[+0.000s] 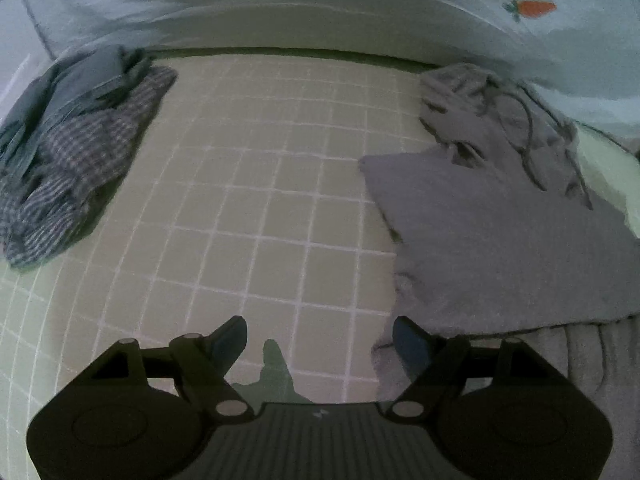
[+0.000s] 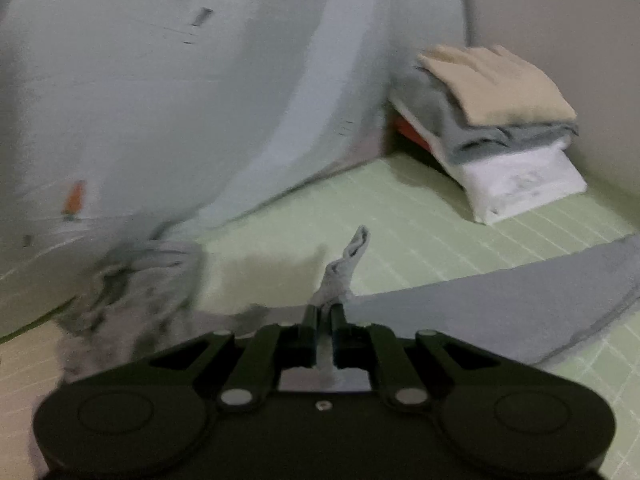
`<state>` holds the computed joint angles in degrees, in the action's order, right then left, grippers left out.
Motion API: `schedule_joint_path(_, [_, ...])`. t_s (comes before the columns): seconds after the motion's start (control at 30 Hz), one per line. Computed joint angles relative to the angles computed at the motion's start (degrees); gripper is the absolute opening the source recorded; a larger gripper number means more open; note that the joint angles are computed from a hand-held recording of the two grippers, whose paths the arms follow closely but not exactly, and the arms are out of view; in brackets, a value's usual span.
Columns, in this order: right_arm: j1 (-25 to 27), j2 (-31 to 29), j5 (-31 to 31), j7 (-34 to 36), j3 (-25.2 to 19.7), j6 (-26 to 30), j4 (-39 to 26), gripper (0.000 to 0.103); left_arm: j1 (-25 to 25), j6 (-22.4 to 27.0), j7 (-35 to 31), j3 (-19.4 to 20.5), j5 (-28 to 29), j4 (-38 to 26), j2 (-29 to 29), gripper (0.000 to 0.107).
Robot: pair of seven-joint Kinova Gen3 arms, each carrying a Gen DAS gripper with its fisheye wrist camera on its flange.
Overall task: Fold clothes
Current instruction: 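Lift the hoodie edge with the right gripper, fold it over, and open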
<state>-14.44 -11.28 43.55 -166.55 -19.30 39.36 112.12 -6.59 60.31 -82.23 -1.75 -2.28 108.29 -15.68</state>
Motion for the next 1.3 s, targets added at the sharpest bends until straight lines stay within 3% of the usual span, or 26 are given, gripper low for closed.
schedule_joint_path(0.3, [-6.1, 1.9, 3.5, -6.5, -7.0, 5.4, -3.9, 0.007, -1.7, 2.5, -6.6, -4.6, 0.9, -0.1, -3.1, 0.081])
schedule_joint_path(0.67, [-21.5, 12.9, 16.8, -22.9, -13.0, 12.5, -10.2, 0.006, -6.7, 5.6, -23.8, -16.4, 4.7, 1.4, -5.6, 0.081])
schedule_joint_path(0.77, [-26.0, 17.0, 17.2, -22.5, -12.6, 11.7, -12.3, 0.006, -8.5, 5.2, -27.5, -17.9, 5.5, 1.1, -5.8, 0.081])
schedule_joint_path(0.83, [-27.3, 19.5, 14.2, -19.2, -12.3, 11.5, -14.2, 0.008, -9.6, 5.2, -29.4, -18.8, 6.2, 0.8, -5.9, 0.081])
schedule_joint_path(0.93, [-28.8, 23.3, 9.2, -13.6, -11.8, 11.4, -17.5, 0.020, -10.9, 5.4, -31.5, -20.1, 7.3, 0.5, -5.9, 0.082])
schedule_joint_path(1.0, [-29.5, 23.4, 6.6, -12.9, -10.5, 10.3, -17.6, 0.037, -11.9, 5.5, -32.2, -20.4, 7.8, 0.4, -5.6, 0.082])
schedule_joint_path(1.13, [-33.5, 21.6, 7.6, -15.9, -7.7, 12.5, -16.2, 0.060, -13.4, 5.9, -31.8, -19.3, 8.2, 0.3, -5.0, 0.082])
schedule_joint_path(1.3, [-38.1, 17.4, 10.5, -20.5, -4.1, 16.3, -12.8, 0.097, -12.2, 6.5, -30.3, -15.4, 8.9, 1.3, -6.4, 0.088])
